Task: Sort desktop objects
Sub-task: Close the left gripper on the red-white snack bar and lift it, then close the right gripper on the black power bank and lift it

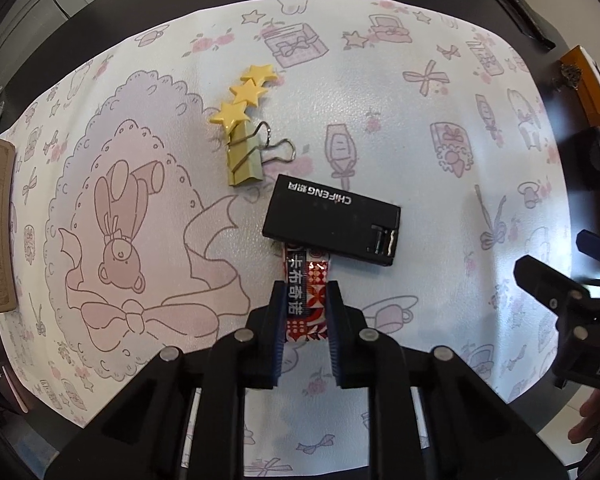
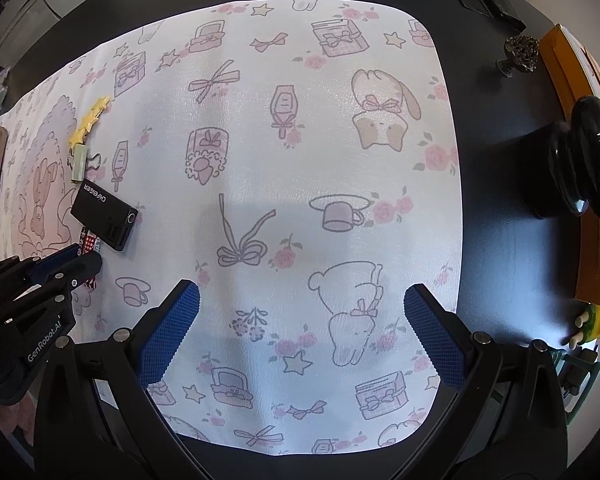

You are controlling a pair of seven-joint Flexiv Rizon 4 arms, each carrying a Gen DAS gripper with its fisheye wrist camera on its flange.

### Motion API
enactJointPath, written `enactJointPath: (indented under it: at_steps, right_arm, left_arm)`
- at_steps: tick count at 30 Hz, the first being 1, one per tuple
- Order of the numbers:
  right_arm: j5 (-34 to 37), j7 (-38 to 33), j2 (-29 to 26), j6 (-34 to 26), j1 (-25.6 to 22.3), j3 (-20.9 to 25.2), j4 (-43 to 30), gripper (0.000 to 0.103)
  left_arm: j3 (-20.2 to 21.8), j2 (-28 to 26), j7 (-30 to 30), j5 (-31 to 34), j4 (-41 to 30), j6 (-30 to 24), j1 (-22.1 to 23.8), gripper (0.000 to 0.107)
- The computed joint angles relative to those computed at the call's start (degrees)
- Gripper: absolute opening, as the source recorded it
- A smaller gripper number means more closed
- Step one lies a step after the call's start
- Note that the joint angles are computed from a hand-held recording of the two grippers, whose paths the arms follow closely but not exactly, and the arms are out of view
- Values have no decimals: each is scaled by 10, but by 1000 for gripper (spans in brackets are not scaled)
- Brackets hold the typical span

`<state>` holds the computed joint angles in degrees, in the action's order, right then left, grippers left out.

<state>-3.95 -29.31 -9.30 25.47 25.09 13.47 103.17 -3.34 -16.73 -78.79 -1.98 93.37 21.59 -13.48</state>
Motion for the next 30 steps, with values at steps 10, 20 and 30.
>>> enactJointPath:
  at_steps: [10,20,30]
  right_arm:
    - [-9,3,-50,-8,24,0,-64,103]
    - [-19,-7,-117,-20,55,-3,-156,103]
    - [-20,-21,-187,-45,85,-9,-257,103]
  left_arm:
    - [16,-6,23,0,3,3,30,18]
    - [36,-4,53,10,-4,-7,73,18]
    - [48,-21,73,10,-26,-12,108,18]
